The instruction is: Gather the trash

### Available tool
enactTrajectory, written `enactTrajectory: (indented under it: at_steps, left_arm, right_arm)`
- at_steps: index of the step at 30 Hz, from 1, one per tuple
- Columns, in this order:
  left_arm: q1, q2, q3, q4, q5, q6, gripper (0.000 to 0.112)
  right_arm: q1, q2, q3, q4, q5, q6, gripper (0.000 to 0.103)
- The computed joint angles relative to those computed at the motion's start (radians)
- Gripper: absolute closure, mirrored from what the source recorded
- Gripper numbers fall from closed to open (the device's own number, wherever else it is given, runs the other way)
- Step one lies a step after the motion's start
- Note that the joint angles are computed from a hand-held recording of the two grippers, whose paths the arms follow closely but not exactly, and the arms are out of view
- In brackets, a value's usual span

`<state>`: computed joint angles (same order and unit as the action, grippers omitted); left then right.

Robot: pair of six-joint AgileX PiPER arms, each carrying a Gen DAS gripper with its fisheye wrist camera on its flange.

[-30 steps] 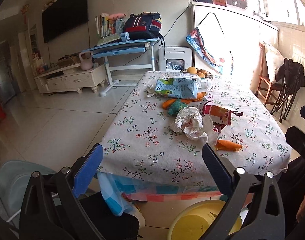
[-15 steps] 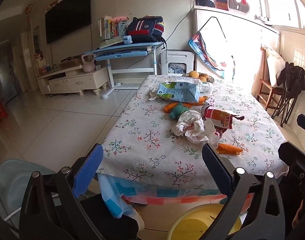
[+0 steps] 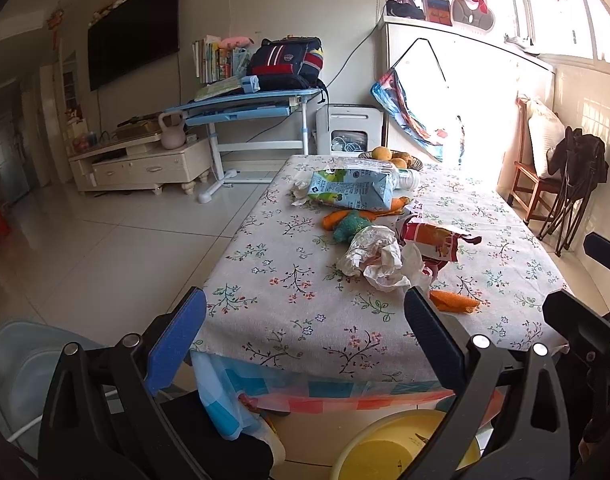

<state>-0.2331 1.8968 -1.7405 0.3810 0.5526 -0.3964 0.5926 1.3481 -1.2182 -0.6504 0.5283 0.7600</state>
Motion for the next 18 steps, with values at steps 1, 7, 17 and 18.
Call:
enactTrajectory:
  at_steps: [1, 7, 17, 18]
  left_arm:
    - [0.0, 0.0, 0.001, 0.0, -0.002, 0.001, 0.016]
    - [-0.004, 0.002, -0.002, 0.009, 0.0, -0.007, 0.016]
    - [-0.005, -0.001, 0.003, 0.009, -0.004, -0.002, 0.016]
    - [-0.004, 0.0, 0.003, 0.007, -0.004, 0.001, 0.017]
  right_arm:
    - [0.003, -0.001, 0.001, -0.004, 0.001, 0.004, 0.007]
    - [0.001, 0.001, -0.006, 0.006, 0.005, -0.005, 0.007]
    - [-0.001, 0.003, -0.013, 0.018, 0.01, -0.02, 0.007]
    - [-0.001, 0.003, -0.014, 0.018, 0.011, -0.02, 0.007]
